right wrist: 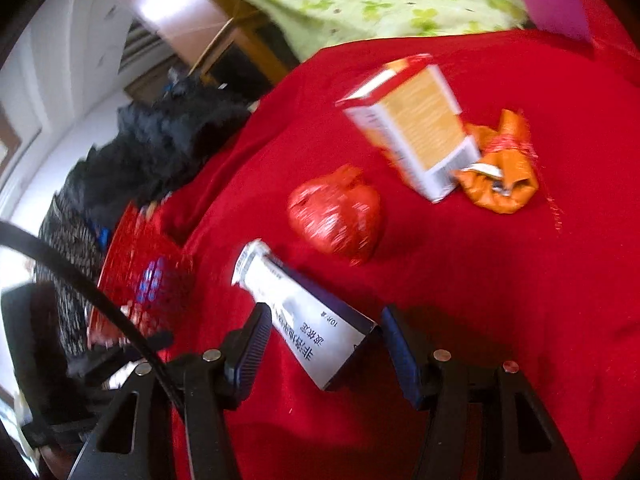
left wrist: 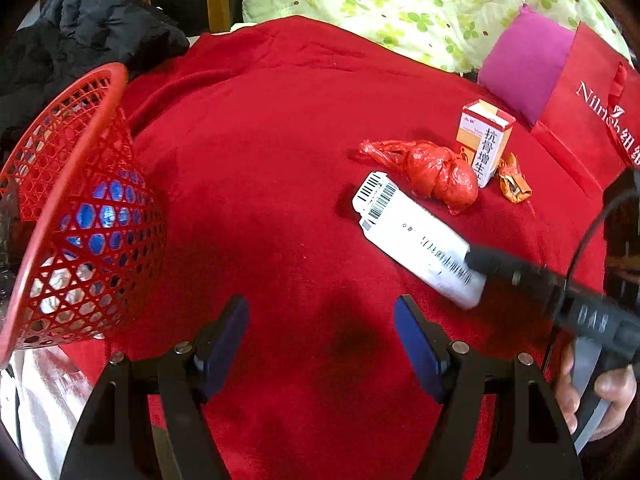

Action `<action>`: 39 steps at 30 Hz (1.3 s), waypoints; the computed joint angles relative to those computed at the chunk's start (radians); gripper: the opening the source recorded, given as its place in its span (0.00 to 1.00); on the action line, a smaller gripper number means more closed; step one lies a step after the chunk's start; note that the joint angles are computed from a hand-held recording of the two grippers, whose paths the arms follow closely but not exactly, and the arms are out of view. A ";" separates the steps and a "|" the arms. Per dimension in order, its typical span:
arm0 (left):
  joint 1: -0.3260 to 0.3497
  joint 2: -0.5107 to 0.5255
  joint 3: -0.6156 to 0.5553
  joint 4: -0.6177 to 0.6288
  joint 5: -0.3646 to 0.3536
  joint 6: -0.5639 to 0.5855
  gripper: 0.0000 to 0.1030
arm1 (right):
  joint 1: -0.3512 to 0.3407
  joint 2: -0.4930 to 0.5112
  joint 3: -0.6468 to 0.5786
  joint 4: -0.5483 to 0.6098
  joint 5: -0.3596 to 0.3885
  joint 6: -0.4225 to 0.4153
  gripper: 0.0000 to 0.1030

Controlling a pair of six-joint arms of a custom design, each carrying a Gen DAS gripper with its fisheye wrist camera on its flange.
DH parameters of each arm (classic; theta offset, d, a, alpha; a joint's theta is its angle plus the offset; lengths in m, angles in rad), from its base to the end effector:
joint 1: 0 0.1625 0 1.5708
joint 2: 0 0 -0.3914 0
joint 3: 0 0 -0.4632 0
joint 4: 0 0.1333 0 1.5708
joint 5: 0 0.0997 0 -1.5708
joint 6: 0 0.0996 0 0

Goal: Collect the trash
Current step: 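Grasp the white medicine box with the right tool while the left tool grasps the red plastic bag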

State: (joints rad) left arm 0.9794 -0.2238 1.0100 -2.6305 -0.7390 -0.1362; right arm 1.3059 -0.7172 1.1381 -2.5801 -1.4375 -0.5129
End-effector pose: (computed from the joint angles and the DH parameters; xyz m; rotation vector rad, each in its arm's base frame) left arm -0.2871 -0.7986 -0.1161 0.3945 2.3420 -0.6774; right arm -0.0825 -0.8640 0.2037 0.4179 -2.8772 0.8885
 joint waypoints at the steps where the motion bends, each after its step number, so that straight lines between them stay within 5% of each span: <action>1: -0.001 -0.004 0.007 -0.009 0.004 0.003 0.74 | 0.001 0.001 -0.005 0.030 0.000 -0.012 0.59; 3: -0.002 -0.013 0.021 -0.025 0.013 0.006 0.74 | 0.007 0.003 -0.006 0.057 -0.014 -0.036 0.59; 12: 0.005 -0.042 0.069 -0.043 0.014 -0.019 0.74 | 0.032 0.005 0.058 -0.156 -0.069 -0.116 0.59; 20: -0.001 -0.042 0.073 -0.044 0.027 -0.025 0.74 | 0.069 0.053 0.043 -0.193 -0.212 -0.224 0.57; 24: -0.003 -0.042 0.066 -0.030 0.037 -0.034 0.74 | 0.066 0.045 0.061 -0.227 -0.194 -0.228 0.51; 31: -0.016 -0.032 0.043 -0.011 0.060 -0.021 0.74 | 0.027 -0.033 0.128 -0.243 -0.014 -0.132 0.50; 35: -0.028 0.012 -0.036 0.008 0.062 0.013 0.74 | -0.035 -0.100 0.189 -0.304 0.158 0.030 0.50; 39: -0.034 0.118 -0.207 0.032 0.050 0.102 0.74 | -0.094 -0.134 0.228 -0.413 0.250 0.230 0.50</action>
State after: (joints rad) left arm 0.9458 -0.1057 0.8029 -2.5983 -0.6887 -0.0346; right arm 1.2119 -0.8512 1.3658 -2.9931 -1.1880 -0.2828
